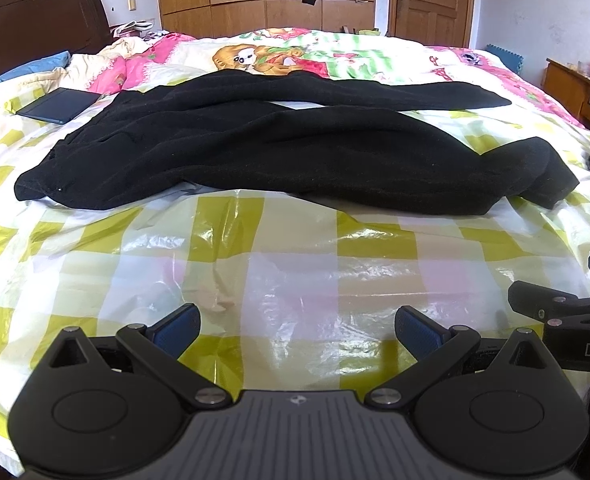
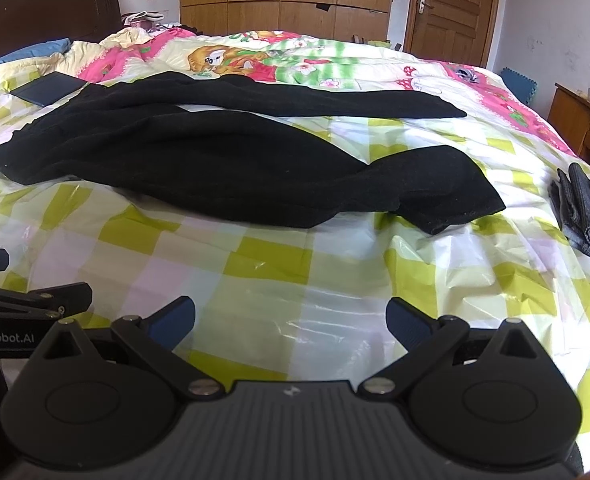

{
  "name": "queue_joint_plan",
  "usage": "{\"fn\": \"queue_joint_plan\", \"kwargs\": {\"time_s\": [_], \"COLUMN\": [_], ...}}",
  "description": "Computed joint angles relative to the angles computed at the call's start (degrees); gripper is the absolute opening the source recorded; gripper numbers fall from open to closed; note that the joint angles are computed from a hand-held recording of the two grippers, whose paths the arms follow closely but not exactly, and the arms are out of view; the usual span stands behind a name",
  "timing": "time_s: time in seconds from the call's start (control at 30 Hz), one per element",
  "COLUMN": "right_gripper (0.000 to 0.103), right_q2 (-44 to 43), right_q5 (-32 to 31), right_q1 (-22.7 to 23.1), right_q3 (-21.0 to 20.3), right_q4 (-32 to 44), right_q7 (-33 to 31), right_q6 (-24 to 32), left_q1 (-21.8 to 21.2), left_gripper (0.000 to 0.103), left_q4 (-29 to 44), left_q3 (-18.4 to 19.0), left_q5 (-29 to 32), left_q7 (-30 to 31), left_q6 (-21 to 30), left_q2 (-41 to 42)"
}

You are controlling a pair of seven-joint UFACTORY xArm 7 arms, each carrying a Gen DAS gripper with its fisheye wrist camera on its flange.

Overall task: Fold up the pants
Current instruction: 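Move both grippers open toward the black trousers on the bed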

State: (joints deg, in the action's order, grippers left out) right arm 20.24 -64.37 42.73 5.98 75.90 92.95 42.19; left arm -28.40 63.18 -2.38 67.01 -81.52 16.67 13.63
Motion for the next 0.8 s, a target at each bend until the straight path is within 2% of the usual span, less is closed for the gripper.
{"fn": "queue_joint_plan", "kwargs": {"time_s": [0.8], "right_gripper": [0.101], "right_q2": [0.1], "right_q5": [0.2], "right_q1": [0.2], "right_q3": [0.1], "right_q4": [0.2], "right_q7": [-0.4], "right_q6": [0.4], "left_q1": [0.1], "left_gripper": [0.103], "left_q4": [-0.3], "left_q3": [0.1], "left_q5": [2.1], "left_q7": [-1.0], "left_q6": [-1.4], "left_q2": [-0.1]}}
